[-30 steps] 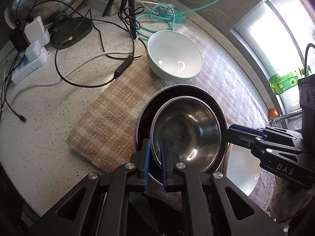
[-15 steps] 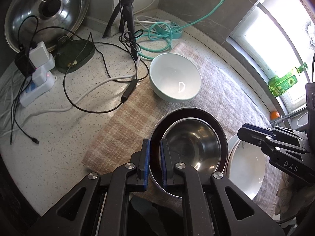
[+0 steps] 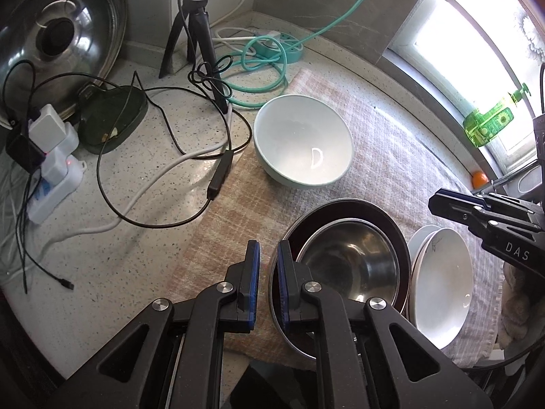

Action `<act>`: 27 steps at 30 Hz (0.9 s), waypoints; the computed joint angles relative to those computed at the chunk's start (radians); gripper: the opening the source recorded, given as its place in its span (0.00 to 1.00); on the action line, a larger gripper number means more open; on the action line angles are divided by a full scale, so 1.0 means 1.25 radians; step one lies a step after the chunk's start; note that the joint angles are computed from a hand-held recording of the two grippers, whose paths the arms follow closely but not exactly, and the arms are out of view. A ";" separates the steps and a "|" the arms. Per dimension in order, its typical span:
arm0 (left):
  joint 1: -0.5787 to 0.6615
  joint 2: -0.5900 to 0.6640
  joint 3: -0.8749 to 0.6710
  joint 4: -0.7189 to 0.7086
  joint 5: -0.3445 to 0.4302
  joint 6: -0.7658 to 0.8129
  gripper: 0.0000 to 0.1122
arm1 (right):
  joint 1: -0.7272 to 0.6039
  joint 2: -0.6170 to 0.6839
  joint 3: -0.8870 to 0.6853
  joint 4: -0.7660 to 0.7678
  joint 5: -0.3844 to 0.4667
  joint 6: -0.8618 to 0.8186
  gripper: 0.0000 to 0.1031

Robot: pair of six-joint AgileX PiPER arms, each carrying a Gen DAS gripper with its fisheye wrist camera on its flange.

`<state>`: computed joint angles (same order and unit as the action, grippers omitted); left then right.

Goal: Organize plates and bowls
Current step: 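Open both tools and raise them off the nested bowls, then reach both tools to the rim of the teal-sided white bowl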

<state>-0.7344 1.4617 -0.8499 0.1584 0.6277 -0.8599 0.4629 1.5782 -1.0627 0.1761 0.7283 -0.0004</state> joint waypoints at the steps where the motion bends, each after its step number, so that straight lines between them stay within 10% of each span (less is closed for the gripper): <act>1: 0.005 0.005 -0.004 -0.006 -0.001 0.017 0.08 | -0.004 0.004 -0.005 0.002 0.002 0.005 0.12; 27: 0.187 0.110 -0.063 -0.238 -0.054 0.353 0.08 | -0.040 0.190 -0.173 0.128 0.016 0.017 0.14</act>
<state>-0.5004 1.5993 -0.9292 -0.1391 0.5603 -0.4181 0.4130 1.8162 -1.2784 0.3356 0.7483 0.0210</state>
